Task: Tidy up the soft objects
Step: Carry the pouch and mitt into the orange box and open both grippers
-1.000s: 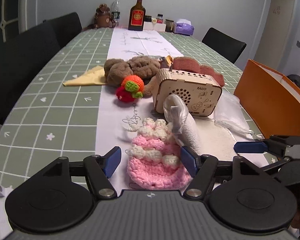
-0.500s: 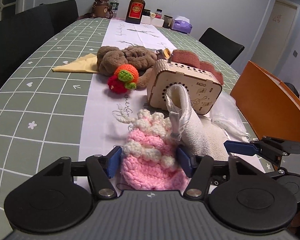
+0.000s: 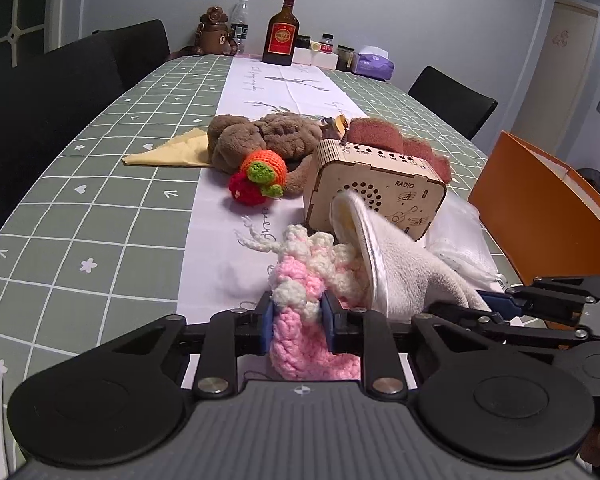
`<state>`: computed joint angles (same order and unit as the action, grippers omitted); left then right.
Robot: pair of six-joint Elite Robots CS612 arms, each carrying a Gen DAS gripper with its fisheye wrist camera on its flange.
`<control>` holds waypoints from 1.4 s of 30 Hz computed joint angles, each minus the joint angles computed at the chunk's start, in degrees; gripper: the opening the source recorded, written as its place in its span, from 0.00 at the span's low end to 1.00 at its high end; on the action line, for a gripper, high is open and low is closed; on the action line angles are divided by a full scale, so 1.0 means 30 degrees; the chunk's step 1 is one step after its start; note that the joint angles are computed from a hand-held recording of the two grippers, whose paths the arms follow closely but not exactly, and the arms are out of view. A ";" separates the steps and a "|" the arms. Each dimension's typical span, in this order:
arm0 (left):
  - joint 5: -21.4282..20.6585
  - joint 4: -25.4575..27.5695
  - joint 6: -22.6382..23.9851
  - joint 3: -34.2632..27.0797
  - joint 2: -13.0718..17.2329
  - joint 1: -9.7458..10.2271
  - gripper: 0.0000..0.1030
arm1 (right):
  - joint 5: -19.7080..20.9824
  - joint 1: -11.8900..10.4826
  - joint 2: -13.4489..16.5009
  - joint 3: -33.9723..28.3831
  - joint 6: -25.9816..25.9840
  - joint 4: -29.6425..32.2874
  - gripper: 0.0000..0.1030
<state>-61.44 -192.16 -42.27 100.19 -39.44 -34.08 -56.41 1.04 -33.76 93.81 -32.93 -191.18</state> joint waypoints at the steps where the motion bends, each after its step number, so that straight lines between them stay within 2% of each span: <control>1: 0.0185 -0.0035 -0.0127 0.0064 -0.0029 -0.0048 0.26 | 0.0226 -0.0032 -0.0073 0.0063 -0.0033 0.0045 0.18; 6: 0.1150 -0.0139 -0.0316 0.0497 -0.0365 -0.0328 0.26 | 0.1237 -0.0251 -0.0511 0.0273 0.0408 0.1091 0.18; 9: 0.2226 0.0678 -0.0704 0.0698 -0.0696 -0.0567 0.26 | 0.1565 -0.0368 -0.0731 0.0600 0.0322 0.0817 0.18; 12: 0.2721 0.0446 -0.0640 0.1006 -0.0964 -0.0726 0.26 | 0.1913 -0.0543 -0.1037 0.0937 0.0295 0.0722 0.18; 20: 0.3891 -0.0668 0.0537 0.1252 -0.1545 -0.1249 0.25 | 0.2578 -0.1146 -0.1955 0.1599 -0.0069 0.0105 0.18; 28: 0.4348 -0.1176 0.2219 0.0388 -0.1675 -0.1627 0.26 | 0.2923 -0.1949 -0.2846 0.1561 -0.0110 0.0577 0.18; 36: 0.3700 -0.1526 0.4686 -0.1788 -0.0992 -0.1838 0.26 | 0.2227 -0.2574 -0.3175 0.1100 -0.0188 -0.0097 0.18; 42: 0.1975 -0.0811 0.6709 -0.4114 -0.0102 -0.1776 0.25 | 0.0086 -0.2965 -0.3005 0.0116 -0.0209 0.0051 0.18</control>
<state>-55.51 -194.59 -22.14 87.85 -39.75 -39.41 -56.16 -7.86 -42.77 94.16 -33.56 -191.03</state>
